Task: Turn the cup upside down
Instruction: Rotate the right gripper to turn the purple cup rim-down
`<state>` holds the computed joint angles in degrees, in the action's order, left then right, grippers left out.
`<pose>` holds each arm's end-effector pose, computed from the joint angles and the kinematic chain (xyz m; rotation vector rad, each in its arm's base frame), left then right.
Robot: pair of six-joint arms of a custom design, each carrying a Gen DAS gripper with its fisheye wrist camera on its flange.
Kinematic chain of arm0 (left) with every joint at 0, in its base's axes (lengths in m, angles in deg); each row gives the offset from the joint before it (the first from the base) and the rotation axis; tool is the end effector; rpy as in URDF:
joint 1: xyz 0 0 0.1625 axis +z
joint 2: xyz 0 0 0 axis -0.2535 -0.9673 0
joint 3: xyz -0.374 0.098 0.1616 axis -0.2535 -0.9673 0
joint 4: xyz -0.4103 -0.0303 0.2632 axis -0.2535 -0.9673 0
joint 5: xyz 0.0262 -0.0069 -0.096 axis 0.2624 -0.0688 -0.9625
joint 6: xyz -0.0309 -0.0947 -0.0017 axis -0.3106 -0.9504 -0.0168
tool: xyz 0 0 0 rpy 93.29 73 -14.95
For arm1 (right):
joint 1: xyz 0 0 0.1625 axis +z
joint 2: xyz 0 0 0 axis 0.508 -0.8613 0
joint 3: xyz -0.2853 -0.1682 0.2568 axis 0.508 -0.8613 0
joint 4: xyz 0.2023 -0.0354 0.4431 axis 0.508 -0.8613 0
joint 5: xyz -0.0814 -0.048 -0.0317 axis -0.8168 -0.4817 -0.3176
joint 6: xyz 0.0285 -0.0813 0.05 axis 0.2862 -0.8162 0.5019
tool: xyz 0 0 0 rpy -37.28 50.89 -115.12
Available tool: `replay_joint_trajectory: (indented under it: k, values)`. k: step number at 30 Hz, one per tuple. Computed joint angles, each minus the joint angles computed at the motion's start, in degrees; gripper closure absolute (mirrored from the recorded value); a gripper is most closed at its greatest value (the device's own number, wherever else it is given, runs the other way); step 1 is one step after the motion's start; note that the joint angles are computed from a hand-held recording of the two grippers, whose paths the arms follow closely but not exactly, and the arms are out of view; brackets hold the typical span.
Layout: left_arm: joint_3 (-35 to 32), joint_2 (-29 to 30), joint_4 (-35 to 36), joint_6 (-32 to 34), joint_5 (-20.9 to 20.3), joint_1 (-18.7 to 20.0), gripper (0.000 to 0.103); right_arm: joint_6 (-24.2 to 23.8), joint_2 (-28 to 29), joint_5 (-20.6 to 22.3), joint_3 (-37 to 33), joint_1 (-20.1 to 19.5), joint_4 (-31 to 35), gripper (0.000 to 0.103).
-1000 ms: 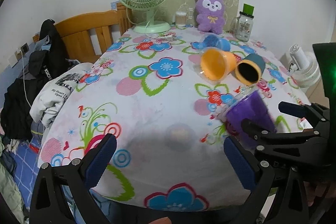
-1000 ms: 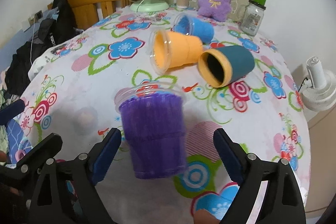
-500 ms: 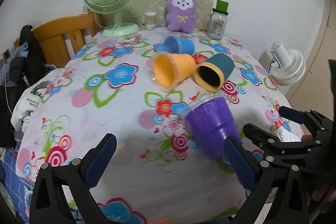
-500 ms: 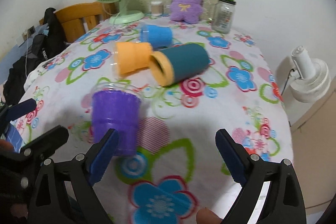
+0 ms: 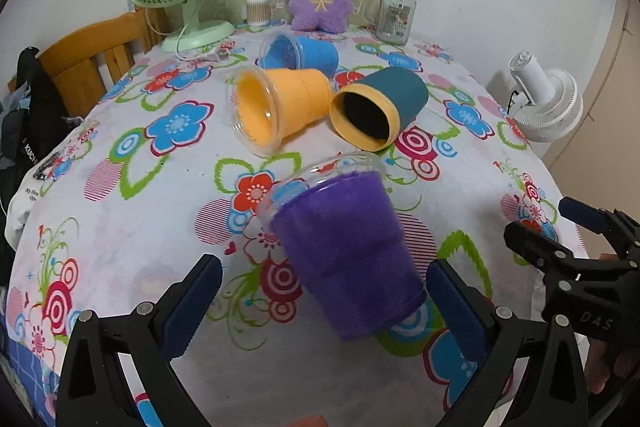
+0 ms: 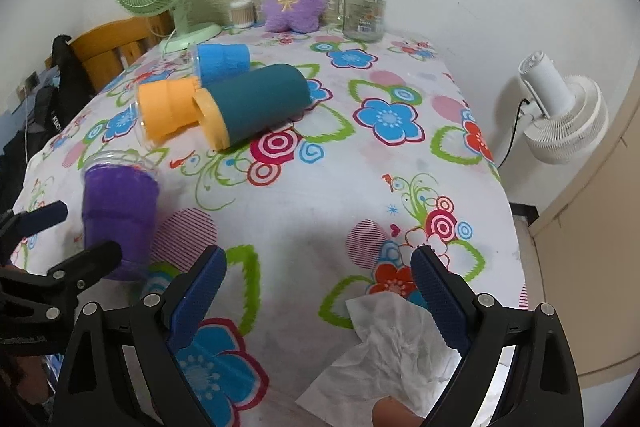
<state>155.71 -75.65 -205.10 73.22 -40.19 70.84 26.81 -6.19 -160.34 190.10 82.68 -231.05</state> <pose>-0.0343 -0.4340 0.2160 0.1718 2.2952 -0.8355 0.2832 -0.4794 -0.0201 0.7083 -2.3163 0.6318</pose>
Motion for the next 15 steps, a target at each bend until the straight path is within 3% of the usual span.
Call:
replay_joint_trajectory:
  k: [7,12,15]
  values:
    - [-0.74,1.97,0.54,-0.19,-1.05,1.17,0.004,-0.32,0.64,1.02,-0.59,-0.43,0.12,0.008]
    - [-1.11,2.23,1.57,0.48,-2.64,2.07,0.032,-0.05,0.82,1.24,-0.91,-0.34,0.26,0.008]
    - [-0.9,1.71,1.33,0.18,-2.63,2.19,0.035,0.02,0.83,1.21,-0.87,-0.1,0.39,0.008]
